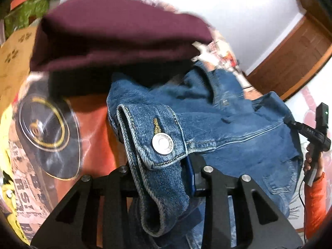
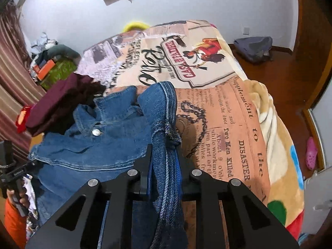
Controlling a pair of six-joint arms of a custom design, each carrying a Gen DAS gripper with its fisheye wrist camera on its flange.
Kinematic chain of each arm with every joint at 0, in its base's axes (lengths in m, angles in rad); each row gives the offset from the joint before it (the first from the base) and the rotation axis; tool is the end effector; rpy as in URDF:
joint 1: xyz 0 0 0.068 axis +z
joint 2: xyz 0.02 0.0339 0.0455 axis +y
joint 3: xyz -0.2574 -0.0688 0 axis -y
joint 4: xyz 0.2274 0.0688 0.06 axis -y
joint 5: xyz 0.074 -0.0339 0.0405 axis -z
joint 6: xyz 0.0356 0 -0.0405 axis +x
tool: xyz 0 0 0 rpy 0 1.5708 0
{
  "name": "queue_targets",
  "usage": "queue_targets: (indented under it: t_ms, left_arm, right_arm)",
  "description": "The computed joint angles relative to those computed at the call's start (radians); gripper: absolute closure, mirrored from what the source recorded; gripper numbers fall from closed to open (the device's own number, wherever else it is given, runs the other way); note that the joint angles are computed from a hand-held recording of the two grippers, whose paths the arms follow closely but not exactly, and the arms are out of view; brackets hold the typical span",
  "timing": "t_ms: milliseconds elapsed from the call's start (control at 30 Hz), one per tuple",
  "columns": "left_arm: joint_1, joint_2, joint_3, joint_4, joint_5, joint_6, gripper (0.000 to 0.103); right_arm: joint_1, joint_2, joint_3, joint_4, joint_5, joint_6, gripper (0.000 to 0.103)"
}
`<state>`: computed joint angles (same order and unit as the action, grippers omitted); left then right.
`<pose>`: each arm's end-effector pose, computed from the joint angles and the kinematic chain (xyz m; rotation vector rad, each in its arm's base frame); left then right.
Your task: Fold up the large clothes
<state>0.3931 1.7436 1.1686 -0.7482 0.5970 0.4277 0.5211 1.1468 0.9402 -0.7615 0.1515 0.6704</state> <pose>0.2969 0.1014 0.1935 0.1454 2.6146 -0.6084 0.1856 0.1003 0.2702 0.2498 2.5344 0.2841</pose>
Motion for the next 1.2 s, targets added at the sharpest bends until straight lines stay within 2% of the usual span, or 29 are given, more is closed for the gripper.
queue_targets:
  t_ms: [100,167,233,400,500,600,667,700,733,800,833,867,1033,1100,1200]
  left_arm:
    - [0.023,0.045,-0.04,0.009,-0.025,0.013,0.068]
    - [0.052,0.074,-0.05,0.005,-0.025,0.037,0.064]
    - [0.066,0.07,-0.077,0.021,-0.022,0.04,0.063]
    - [0.047,-0.041,-0.146,0.048,-0.085,0.042,0.064]
    - [0.044,-0.129,-0.175,0.037,-0.121,0.052,0.064]
    - [0.06,-0.261,-0.227,0.032,-0.154,0.094,0.064]
    - [0.103,-0.334,-0.223,-0.023,-0.146,0.155,0.063]
    - [0.125,-0.37,-0.223,-0.052,-0.141,0.184,0.061]
    - [0.166,-0.388,-0.206,-0.092,-0.132,0.233,0.058]
    - [0.171,-0.409,-0.19,-0.117,-0.143,0.247,0.044]
    - [0.186,-0.431,-0.198,-0.132,-0.142,0.266,0.037]
    - [0.211,-0.442,-0.196,-0.156,-0.133,0.298,0.035]
    - [0.221,-0.447,-0.265,-0.182,-0.137,0.321,0.032]
    - [0.266,-0.42,-0.285,-0.221,-0.11,0.379,0.032]
    - [0.331,-0.361,-0.315,-0.249,-0.119,0.453,0.032]
  right_arm:
    - [-0.053,0.002,-0.065,0.025,-0.051,-0.01,0.086]
    - [-0.073,-0.012,-0.112,0.041,-0.07,-0.018,0.078]
    - [-0.06,-0.037,-0.126,0.038,-0.056,-0.019,0.076]
    - [0.093,-0.071,-0.027,-0.126,0.153,0.004,0.075]
    - [0.182,-0.107,0.033,-0.234,0.239,0.025,0.074]
    - [0.286,-0.131,0.078,-0.332,0.326,0.075,0.06]
    - [0.422,-0.131,0.126,-0.442,0.425,0.168,0.049]
    - [0.474,-0.126,0.144,-0.48,0.453,0.205,0.047]
    - [0.5,-0.122,0.148,-0.492,0.465,0.223,0.045]
    - [0.595,-0.115,0.172,-0.57,0.494,0.313,0.043]
    - [0.629,-0.111,0.178,-0.596,0.498,0.352,0.042]
    - [0.648,-0.109,0.176,-0.604,0.497,0.372,0.042]
    - [0.764,-0.144,0.113,-0.619,0.432,0.528,0.041]
    - [0.798,-0.167,0.06,-0.593,0.401,0.579,0.041]
    - [0.875,-0.173,-0.007,-0.575,0.36,0.679,0.041]
